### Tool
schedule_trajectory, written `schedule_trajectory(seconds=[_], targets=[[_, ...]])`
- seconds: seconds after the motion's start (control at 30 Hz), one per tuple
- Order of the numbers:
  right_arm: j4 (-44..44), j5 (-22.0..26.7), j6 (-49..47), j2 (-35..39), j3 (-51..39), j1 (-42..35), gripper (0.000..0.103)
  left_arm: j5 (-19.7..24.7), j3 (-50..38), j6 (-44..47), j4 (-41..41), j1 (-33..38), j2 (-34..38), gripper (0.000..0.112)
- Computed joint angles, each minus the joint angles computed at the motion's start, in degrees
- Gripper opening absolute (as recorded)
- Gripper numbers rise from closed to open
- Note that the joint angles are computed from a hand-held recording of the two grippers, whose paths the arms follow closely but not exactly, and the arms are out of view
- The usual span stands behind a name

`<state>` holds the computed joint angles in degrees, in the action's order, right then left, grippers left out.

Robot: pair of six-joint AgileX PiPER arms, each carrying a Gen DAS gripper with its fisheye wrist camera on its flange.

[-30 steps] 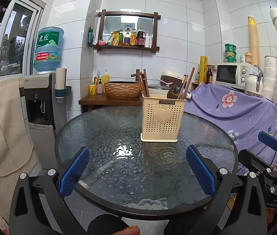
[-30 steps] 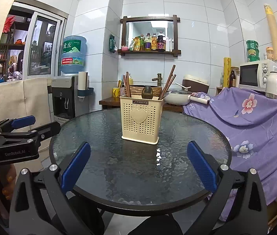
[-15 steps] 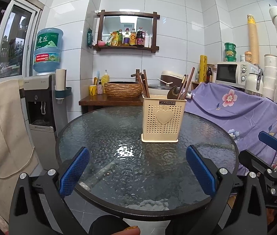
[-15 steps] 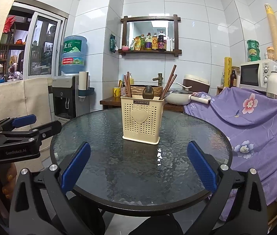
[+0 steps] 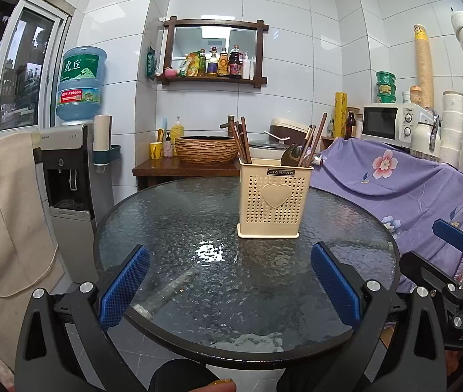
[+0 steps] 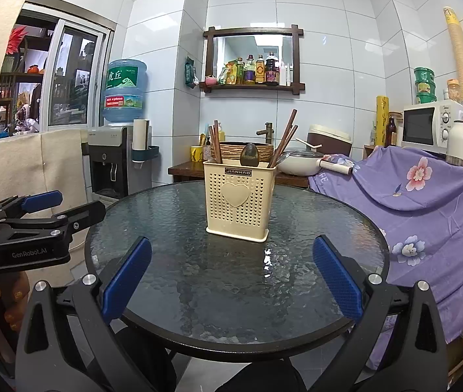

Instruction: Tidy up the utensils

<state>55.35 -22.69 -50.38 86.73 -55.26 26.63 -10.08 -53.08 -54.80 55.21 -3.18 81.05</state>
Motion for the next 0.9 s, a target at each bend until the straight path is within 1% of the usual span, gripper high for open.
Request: schedule_trajectory(seconds=[0.13, 0.6, 0.73, 0.77, 0.83, 0.9], targets=[[1.4, 0.1, -1.2, 0.0, -0.3, 0.3, 0.097, 0.1, 0.0, 0.4, -0.4, -0.1, 0.0, 0.097], [0.5, 0.3, -0.4, 0.1, -0.1, 0.2, 0.097, 0.1, -0.2, -0.1, 0.1, -0.1, 0.1, 0.097], [0.9, 0.4, -0.8, 0.1, -0.1, 0.2, 0.097, 0.0, -0.4, -2.7, 2.3, -0.1, 0.3, 0.097], [1.1, 0.2, -1.0, 0.0, -0.1, 0.4, 0.097, -0.1, -0.3, -2.3, 1.7, -0.1, 0.2, 0.097], [1.3, 0.4, -1.2, 0.1, -0.1, 0.4, 0.097, -0.2, 0.0, 2.3, -3.5, -0.3, 0.2, 0.097], [1.1, 0.4, -1.0, 0.0, -0.1, 0.3, 0.097, 0.1, 0.0, 2.9, -4.5, -0.5, 0.1, 0.097]])
